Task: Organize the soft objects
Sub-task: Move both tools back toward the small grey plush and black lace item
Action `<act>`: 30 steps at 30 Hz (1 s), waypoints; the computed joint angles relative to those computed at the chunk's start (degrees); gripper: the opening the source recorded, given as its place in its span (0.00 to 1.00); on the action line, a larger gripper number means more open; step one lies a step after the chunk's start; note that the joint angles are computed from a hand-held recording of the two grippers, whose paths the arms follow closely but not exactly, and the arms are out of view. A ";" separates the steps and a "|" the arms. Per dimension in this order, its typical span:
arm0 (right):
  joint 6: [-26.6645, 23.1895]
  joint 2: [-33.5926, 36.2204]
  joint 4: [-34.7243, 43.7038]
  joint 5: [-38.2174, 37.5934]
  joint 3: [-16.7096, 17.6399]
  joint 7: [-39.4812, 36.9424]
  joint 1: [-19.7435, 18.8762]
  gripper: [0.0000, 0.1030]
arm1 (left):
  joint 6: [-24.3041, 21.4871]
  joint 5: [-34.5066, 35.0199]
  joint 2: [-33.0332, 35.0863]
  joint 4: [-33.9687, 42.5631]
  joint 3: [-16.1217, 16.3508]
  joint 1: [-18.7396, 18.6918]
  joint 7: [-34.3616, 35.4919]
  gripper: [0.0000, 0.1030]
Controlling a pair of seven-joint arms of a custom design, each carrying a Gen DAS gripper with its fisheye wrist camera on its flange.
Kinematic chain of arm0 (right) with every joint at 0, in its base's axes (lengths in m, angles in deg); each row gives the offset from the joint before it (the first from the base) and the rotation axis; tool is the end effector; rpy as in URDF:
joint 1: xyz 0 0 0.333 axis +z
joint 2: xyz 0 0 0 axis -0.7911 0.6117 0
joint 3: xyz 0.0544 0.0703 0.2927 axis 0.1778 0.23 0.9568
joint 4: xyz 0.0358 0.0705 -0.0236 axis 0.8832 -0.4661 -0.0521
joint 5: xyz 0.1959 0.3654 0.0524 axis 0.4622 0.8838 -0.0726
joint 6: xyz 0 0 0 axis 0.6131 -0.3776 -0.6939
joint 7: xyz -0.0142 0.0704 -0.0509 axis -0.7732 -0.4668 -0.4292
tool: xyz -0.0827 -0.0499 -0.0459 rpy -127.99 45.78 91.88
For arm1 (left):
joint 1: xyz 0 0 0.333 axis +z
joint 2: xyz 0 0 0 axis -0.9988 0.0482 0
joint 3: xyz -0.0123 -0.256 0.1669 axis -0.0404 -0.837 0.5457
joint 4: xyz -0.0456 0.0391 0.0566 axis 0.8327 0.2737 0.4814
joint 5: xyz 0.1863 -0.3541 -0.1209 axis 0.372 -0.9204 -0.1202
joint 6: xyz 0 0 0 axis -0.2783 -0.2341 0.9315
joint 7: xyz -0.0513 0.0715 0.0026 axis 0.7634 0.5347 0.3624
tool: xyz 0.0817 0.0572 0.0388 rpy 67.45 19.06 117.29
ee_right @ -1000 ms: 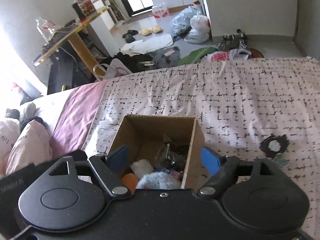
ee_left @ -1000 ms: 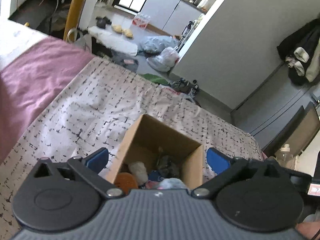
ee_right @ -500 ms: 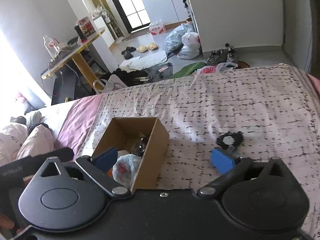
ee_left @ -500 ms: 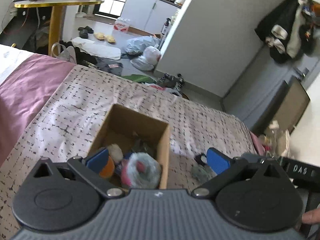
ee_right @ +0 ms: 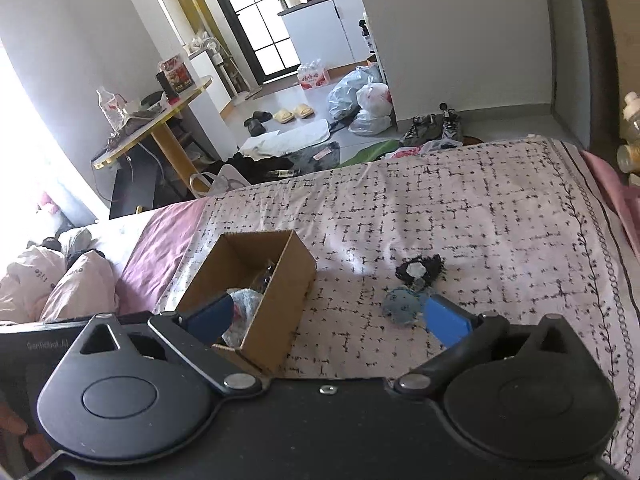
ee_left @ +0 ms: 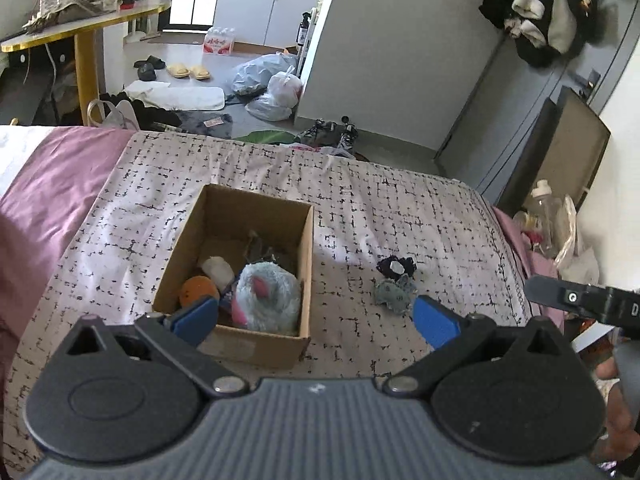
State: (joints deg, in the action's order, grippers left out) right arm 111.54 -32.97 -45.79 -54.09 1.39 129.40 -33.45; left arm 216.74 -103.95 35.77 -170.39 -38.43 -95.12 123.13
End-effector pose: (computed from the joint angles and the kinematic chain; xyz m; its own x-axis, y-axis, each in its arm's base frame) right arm 0.4646 0.2946 0.5931 -0.0392 -0.9247 -0.3787 -0.7154 0.2905 -0.6354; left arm 0.5095 -0.1044 0.6079 -0.2434 -0.9387 0.2443 -0.7792 0.0392 -0.6256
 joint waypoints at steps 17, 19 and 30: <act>5.52 -10.46 -13.60 7.04 -1.28 -4.85 -0.33 1.00 | 1.85 0.94 -2.02 -3.39 -1.84 -3.50 1.04 0.98; 5.95 -11.10 -14.75 7.72 -1.39 -4.82 -0.68 1.00 | 1.54 0.48 -1.52 -3.23 -1.91 -4.18 1.10 0.98; 8.29 -12.09 -18.42 10.10 -2.49 -5.93 -1.93 1.00 | 3.30 4.76 3.05 -1.18 -4.82 -4.39 -3.91 0.98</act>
State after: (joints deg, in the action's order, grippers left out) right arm 119.84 -45.07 -64.21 -43.99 -1.10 123.47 -35.37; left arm 220.04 -99.19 38.81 -171.57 -43.25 -99.51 119.21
